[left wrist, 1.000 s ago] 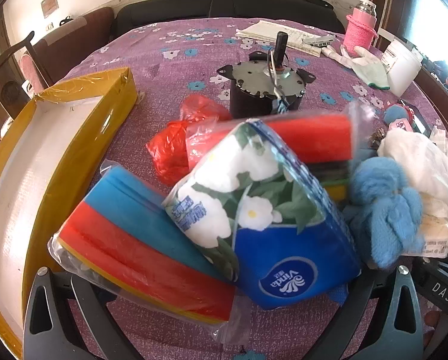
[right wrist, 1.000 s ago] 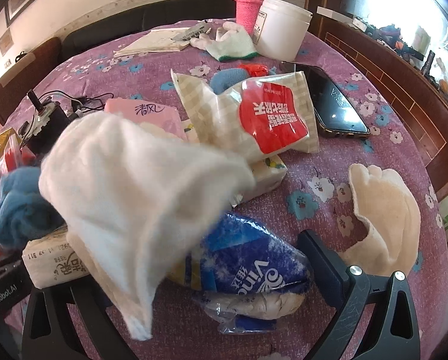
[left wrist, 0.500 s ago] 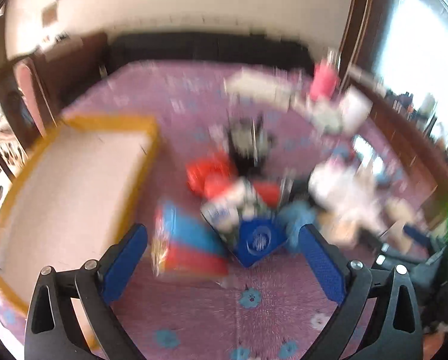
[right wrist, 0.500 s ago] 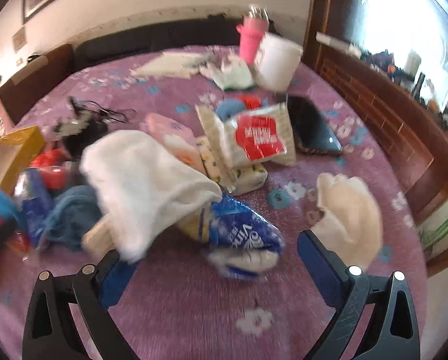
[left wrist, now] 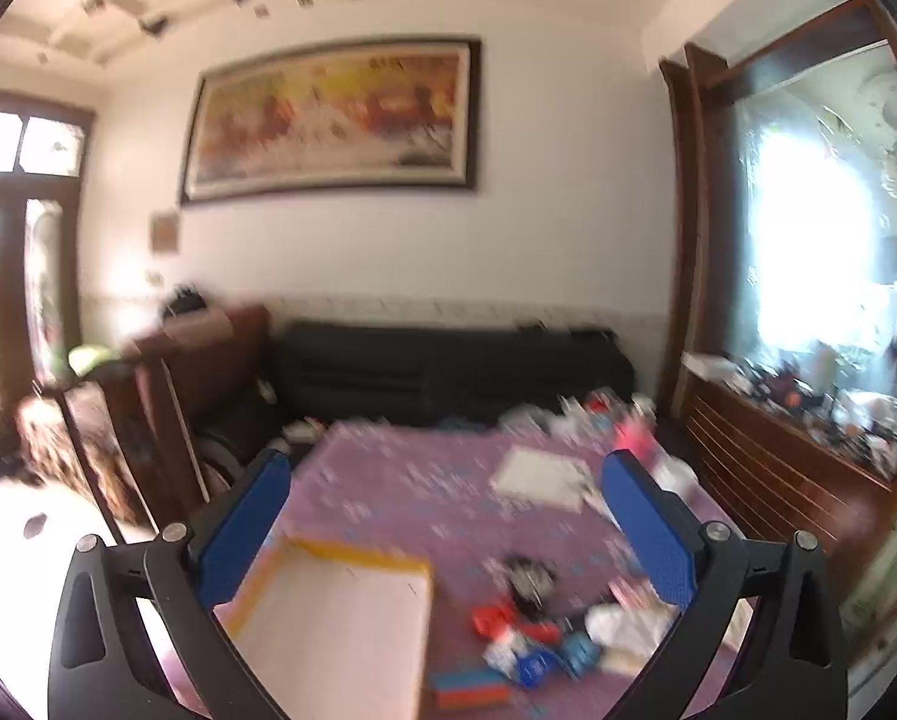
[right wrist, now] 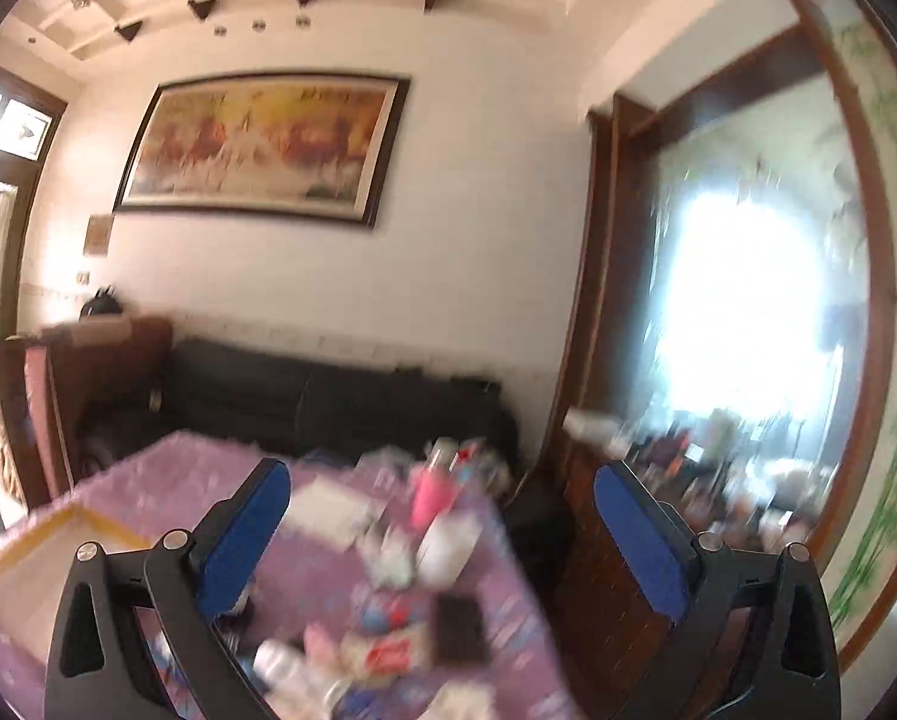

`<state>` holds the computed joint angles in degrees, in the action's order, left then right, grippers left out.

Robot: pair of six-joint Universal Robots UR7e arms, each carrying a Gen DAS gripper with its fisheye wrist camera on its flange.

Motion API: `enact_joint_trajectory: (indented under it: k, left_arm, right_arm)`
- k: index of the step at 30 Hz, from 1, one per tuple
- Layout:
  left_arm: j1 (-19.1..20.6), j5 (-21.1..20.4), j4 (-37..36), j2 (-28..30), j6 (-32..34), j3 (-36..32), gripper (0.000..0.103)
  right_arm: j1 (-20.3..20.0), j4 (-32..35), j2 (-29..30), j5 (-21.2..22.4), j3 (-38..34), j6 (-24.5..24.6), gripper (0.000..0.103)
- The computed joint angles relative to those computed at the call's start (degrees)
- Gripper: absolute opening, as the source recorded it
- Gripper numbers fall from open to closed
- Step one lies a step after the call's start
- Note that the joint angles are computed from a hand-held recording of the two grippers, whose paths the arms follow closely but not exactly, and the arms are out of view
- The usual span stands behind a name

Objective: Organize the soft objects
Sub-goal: 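Grasp the bagged blue-red sponge with the left tool while the right tool grasps the white cloth, then place the sponge in the yellow tray with the left tool while the right tool drops the white cloth there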

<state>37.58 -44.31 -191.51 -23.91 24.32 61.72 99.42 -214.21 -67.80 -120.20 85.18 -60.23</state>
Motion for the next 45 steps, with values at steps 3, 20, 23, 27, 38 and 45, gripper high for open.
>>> enact_joint_trajectory:
  k: [3,20,23,27,38,45]
  left_arm:
    - [-1.0,2.7,-5.1,3.1,7.3,-5.7,0.103]
    - [13.0,-13.1,50.7,14.6,-24.6,-15.7,0.072]
    - [12.6,-8.1,49.4,15.1,-19.4,-14.0,0.072]
    - [13.0,-6.5,50.6,15.4,-11.8,-14.0,0.072]
    - [14.6,-3.6,66.8,22.2,-6.2,-28.2,0.075]
    - [14.1,-10.1,71.3,18.8,-9.0,-24.2,0.052]
  right_arm:
    - [3.9,1.5,2.0,-3.0,-9.3,-6.1,0.103]
    - [-21.9,37.1,6.7,2.9,-2.0,24.5,0.094]
    - [-25.4,40.1,5.8,1.7,-2.8,28.1,0.094]
    - [-28.4,46.0,5.0,0.6,-4.1,33.4,0.092]
    - [-29.3,51.9,9.8,1.4,-10.2,38.6,0.091]
    - [-28.8,52.5,11.4,-0.6,-11.8,38.6,0.059]
